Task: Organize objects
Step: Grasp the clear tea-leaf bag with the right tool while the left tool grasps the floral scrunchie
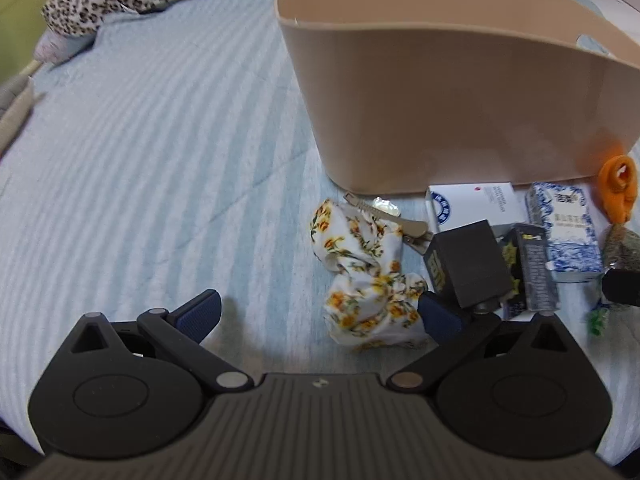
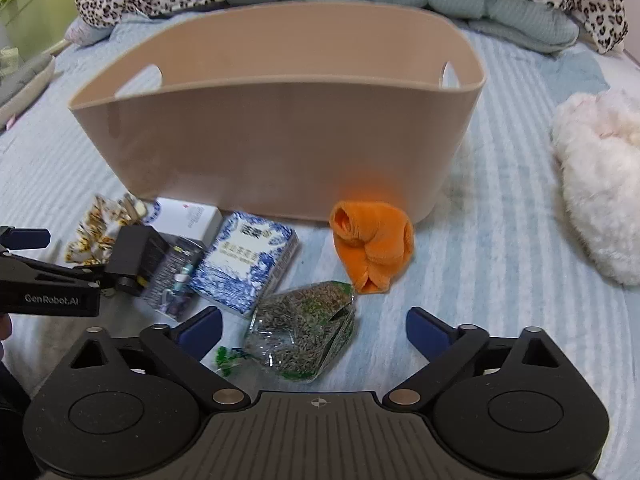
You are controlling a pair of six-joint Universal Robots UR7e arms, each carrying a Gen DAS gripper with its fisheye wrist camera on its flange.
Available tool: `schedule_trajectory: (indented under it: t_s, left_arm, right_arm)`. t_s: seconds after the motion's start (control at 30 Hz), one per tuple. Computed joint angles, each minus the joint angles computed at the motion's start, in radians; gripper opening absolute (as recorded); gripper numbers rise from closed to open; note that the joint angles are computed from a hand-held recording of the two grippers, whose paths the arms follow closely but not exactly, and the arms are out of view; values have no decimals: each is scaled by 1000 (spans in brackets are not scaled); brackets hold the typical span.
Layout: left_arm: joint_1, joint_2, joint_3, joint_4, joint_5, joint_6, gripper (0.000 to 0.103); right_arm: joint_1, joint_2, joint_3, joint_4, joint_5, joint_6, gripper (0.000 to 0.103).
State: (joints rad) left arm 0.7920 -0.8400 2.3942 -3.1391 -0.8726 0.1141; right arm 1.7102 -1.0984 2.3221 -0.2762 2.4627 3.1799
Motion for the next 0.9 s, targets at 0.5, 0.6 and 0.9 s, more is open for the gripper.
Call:
schedule_trajectory:
  t_s: [0.5, 0.6, 0.9]
  left_arm:
    - [48, -62, -22, 85, -108, 21, 70]
    - [33, -85, -3, 88, -115, 34, 42]
    - [-13, -231, 24, 189, -145, -49, 14]
  right_arm:
    - [-11, 31, 16, -61, -41, -10, 60]
    - [18, 18, 26, -60, -34, 17, 59]
    - [163, -83, 43, -57, 47, 46, 59]
